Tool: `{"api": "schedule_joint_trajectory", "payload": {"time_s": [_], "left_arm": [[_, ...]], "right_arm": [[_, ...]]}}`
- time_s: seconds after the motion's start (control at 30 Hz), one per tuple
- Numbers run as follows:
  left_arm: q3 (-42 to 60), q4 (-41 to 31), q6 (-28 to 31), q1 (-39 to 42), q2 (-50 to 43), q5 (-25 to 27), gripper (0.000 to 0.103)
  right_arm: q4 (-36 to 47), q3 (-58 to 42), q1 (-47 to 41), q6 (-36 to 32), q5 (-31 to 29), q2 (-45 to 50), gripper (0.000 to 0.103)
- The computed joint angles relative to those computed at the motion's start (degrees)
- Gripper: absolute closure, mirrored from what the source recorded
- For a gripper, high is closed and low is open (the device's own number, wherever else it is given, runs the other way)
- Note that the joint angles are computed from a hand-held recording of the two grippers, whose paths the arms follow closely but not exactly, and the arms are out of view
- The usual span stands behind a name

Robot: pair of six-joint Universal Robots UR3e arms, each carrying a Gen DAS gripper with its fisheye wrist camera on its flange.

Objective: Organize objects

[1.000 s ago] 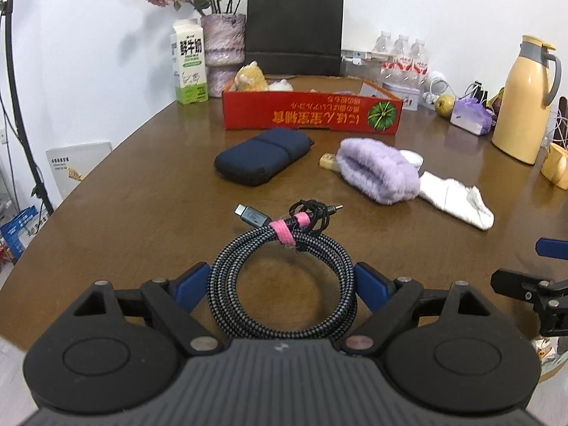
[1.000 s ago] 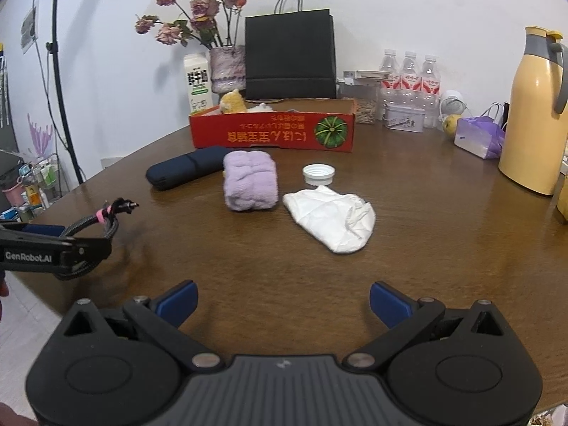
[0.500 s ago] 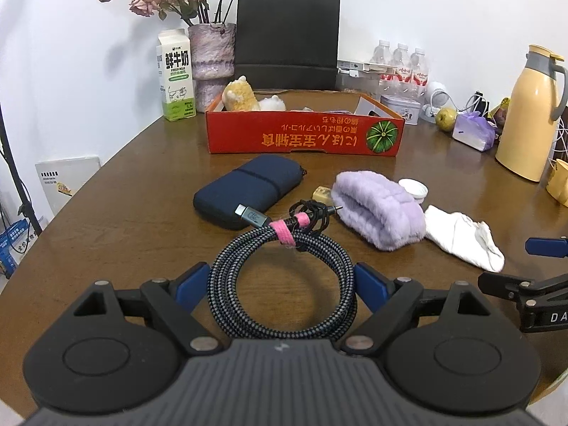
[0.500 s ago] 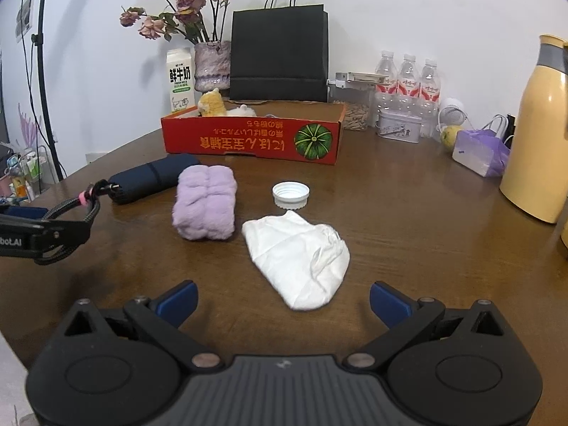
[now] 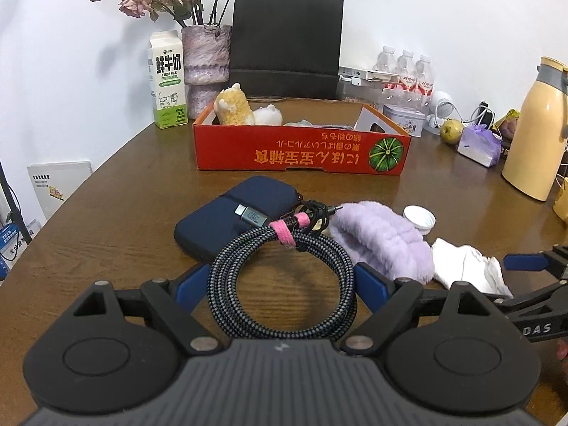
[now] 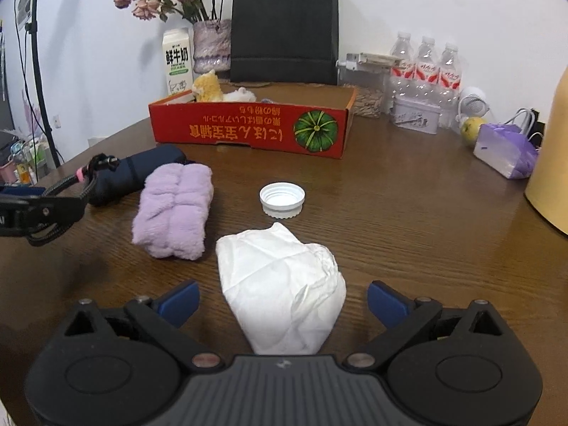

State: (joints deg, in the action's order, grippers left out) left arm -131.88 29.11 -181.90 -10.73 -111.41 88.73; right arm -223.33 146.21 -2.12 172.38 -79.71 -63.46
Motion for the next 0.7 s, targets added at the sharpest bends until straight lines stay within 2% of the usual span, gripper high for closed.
{"api": "schedule_joint_trajectory", "payload": {"time_s": [0.1, 0.17, 0.2, 0.37, 0.7], "left_arm": [[1.4, -0.8, -0.2, 0.2, -0.4, -0.1, 0.015], [1.9, -1.1, -0.2, 0.3, -0.5, -0.1, 0.015], [2.3, -1.4, -0.2, 0.4, -0.6, -0.2, 0.015], [2.3, -1.2, -0.1, 1.1, -0.5, -1.0, 0.015], [1.4, 0.0, 0.0, 2.2, 0.6, -2.8, 0.015]], "right_arm": [[3.8, -2.4, -0.3, -1.1, 0.9, 0.1, 0.016], [4.4, -3.1, -0.6, -2.0, 1.8, 0.5, 0.018], [4.8, -3.2, -0.7, -2.4, 2.3, 0.4, 0.024], [5.2, -3.3, -0.8, -3.4, 3.4, 0.0, 0.029], [5.8, -1.8, -2.0, -2.7, 4.2, -2.0, 0.049]]}}
